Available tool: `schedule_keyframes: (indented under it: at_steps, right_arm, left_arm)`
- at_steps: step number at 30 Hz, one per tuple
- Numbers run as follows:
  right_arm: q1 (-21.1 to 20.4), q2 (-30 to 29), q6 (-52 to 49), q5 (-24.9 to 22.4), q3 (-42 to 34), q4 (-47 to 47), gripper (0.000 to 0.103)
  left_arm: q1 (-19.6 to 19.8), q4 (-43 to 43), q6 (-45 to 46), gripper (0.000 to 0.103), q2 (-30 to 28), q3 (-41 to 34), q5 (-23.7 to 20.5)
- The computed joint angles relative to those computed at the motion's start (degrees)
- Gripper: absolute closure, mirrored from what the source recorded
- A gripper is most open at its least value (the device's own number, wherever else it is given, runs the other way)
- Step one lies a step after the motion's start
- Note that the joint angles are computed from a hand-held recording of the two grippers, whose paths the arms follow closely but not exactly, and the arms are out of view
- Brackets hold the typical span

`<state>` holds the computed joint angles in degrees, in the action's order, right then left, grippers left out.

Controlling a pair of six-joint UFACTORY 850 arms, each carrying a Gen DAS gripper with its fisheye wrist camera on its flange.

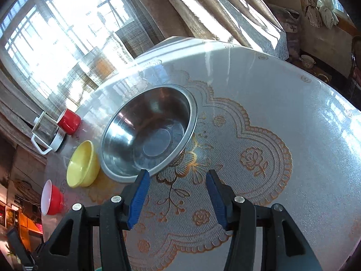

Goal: Organize plates and bowls
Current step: 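Move both grippers to the steel bowl and close the right gripper on its rim, then close the left gripper on the steel bowl rim beside the right gripper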

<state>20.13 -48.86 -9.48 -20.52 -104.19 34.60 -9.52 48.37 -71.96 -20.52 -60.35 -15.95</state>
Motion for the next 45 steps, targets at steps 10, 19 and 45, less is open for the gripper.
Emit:
schedule_keyframes:
  at_steps: [10, 19, 45]
  right_arm:
    - [-0.17, -6.69, 1.71, -4.47, -8.67, 0.07, 0.073]
    - [-0.9, 0.53, -15.96, -3.17, 3.35, 14.3, 0.076]
    - [-2.55, 7.61, -41.1, 0.16, 16.13, 37.82, 0.085]
  left_arm:
    - [-0.12, -4.49, 5.68, 0.014, -2.52, -5.6, 1.42]
    - [-1.21, -12.94, 15.18, 0.014, -6.43, -13.46, 5.12]
    - [-5.04, -39.41, 52.59, 0.085, -21.23, -31.2, -3.69]
